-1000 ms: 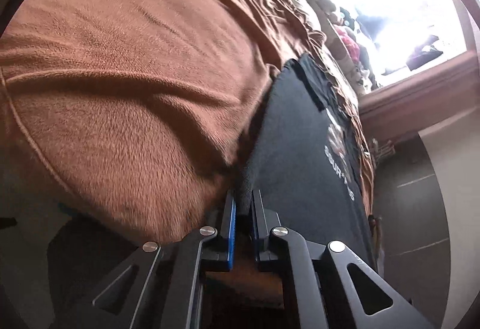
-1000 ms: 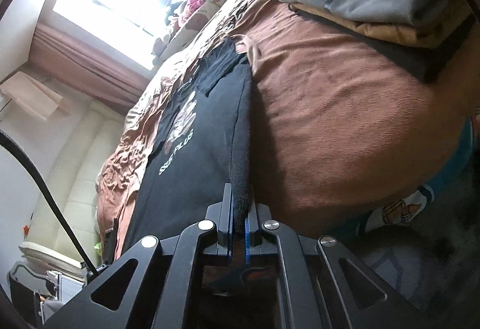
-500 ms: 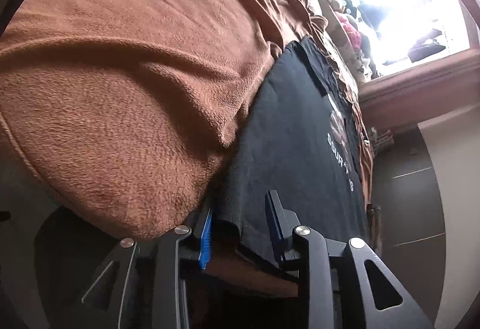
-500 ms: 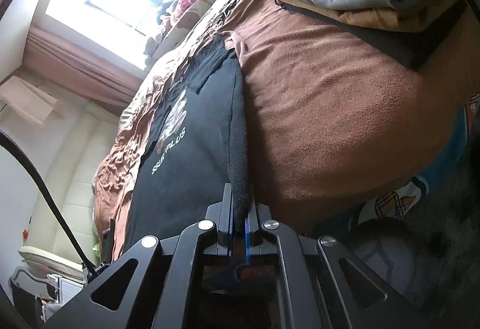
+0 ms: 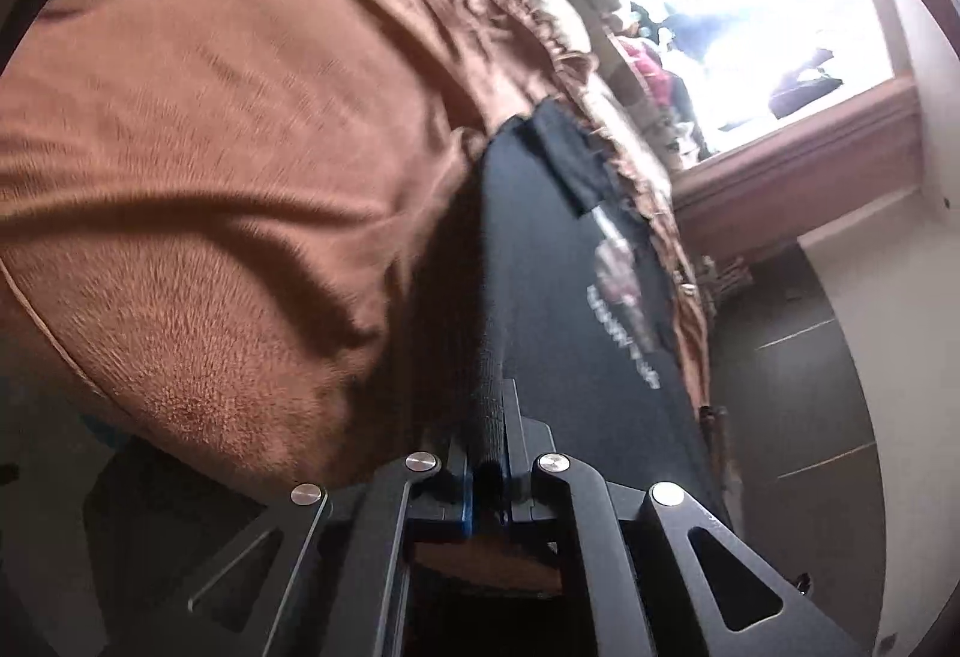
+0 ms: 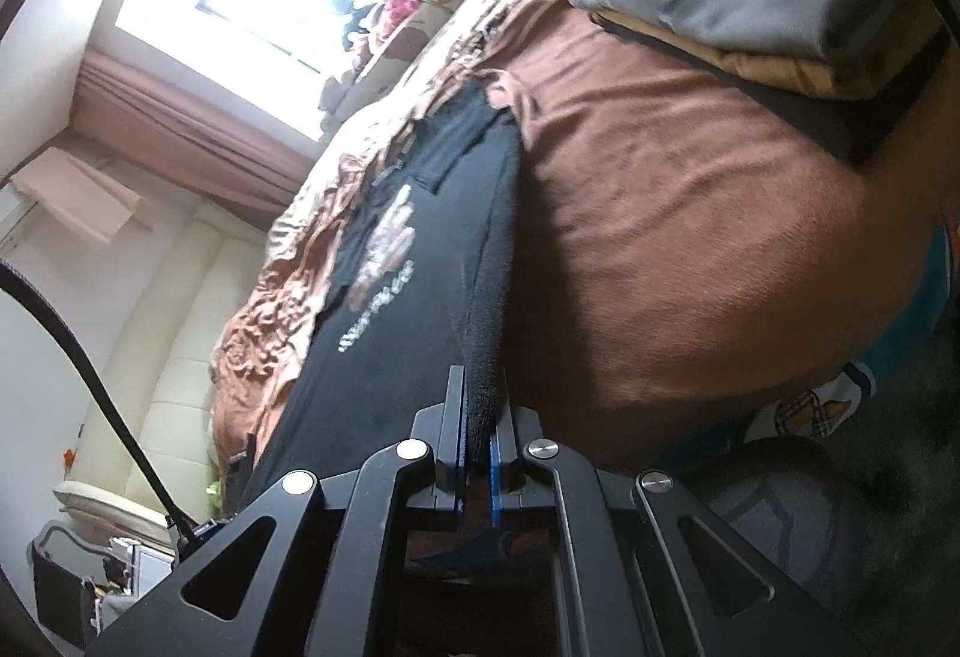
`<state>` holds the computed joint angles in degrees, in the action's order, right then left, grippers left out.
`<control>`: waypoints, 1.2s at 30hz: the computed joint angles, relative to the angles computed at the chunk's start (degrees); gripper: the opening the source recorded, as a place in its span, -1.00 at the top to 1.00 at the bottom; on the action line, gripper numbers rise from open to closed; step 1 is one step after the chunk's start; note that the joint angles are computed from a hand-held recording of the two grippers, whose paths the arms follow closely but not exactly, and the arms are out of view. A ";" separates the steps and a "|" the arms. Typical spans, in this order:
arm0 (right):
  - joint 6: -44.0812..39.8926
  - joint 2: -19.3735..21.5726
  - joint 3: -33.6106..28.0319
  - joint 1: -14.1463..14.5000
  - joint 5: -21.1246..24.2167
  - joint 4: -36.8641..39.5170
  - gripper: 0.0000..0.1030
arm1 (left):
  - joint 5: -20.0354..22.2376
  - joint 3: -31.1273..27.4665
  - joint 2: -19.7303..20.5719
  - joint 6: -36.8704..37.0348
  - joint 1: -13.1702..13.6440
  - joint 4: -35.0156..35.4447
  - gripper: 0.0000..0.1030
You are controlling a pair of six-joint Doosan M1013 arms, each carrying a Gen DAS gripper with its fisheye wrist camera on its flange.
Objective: Fold small clothes
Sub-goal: 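Lift the hem with both grippers and fold it over toward the collar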
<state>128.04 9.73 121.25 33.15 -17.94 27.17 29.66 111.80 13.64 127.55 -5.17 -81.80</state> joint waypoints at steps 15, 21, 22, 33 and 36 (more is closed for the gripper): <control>-11.99 -6.80 5.07 3.25 -3.25 11.47 0.97 | 0.24 5.79 -9.85 5.17 0.89 -4.23 0.91; -14.07 -9.09 6.89 4.85 -4.26 13.02 0.97 | -0.20 9.55 -14.41 6.72 1.61 -5.96 0.94; -14.41 -9.19 7.08 5.06 -4.54 13.08 0.97 | -0.28 10.24 -15.21 7.28 1.77 -6.47 0.95; -17.89 -10.56 9.03 7.21 -6.38 15.69 0.97 | -0.86 14.50 -17.86 9.36 1.62 -8.58 0.96; -18.73 -11.23 9.66 7.71 -7.07 16.37 0.97 | -0.65 15.91 -19.55 10.67 2.02 -10.31 0.96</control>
<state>109.32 -1.50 130.90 40.86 -25.02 43.54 29.02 127.71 -5.92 138.22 -3.16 -92.10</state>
